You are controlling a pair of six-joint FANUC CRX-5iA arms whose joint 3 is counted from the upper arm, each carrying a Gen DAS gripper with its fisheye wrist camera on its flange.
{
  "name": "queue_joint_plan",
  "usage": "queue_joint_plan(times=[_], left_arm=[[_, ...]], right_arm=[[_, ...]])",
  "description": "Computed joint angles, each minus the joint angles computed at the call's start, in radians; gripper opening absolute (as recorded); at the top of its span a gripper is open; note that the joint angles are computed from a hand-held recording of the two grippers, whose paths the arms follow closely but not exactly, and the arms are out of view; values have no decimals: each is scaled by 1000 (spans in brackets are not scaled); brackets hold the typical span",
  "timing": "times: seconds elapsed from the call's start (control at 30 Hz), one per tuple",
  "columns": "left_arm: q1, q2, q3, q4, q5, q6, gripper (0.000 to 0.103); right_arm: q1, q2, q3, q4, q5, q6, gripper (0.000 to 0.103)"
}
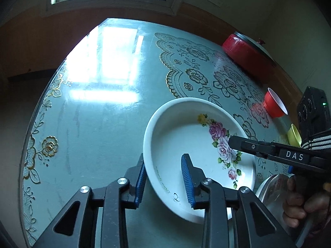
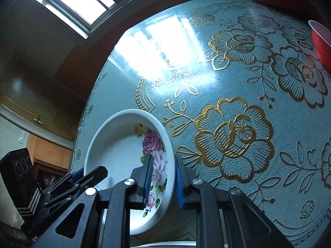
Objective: Organize plates and bowls
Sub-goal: 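Close the left gripper on the rose-pattern plate rim, then lift the rose-pattern plate with the left gripper and lower it onto the stack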
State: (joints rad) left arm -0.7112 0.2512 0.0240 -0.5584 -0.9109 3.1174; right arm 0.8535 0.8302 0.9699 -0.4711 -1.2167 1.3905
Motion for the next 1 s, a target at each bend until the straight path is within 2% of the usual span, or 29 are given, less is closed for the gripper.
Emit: queue_joint_plan(times=[0.2,0.5,0.77,1.0], left_arm=[[-16,-58,-57,-50,44,101,30],[-64,-85,-34,-108,-3,128,30],[-120,-73,39,-125,-80,85,30],[-173,-48,94,-113,-67,22,30]], right_arm=[[-13,8,24,-58,-29,19,13],[-52,-43,-21,-162,-17,39,13],[-85,-179,-191,-227,68,92,13],[-115,-347,-405,-243,149,130,13]])
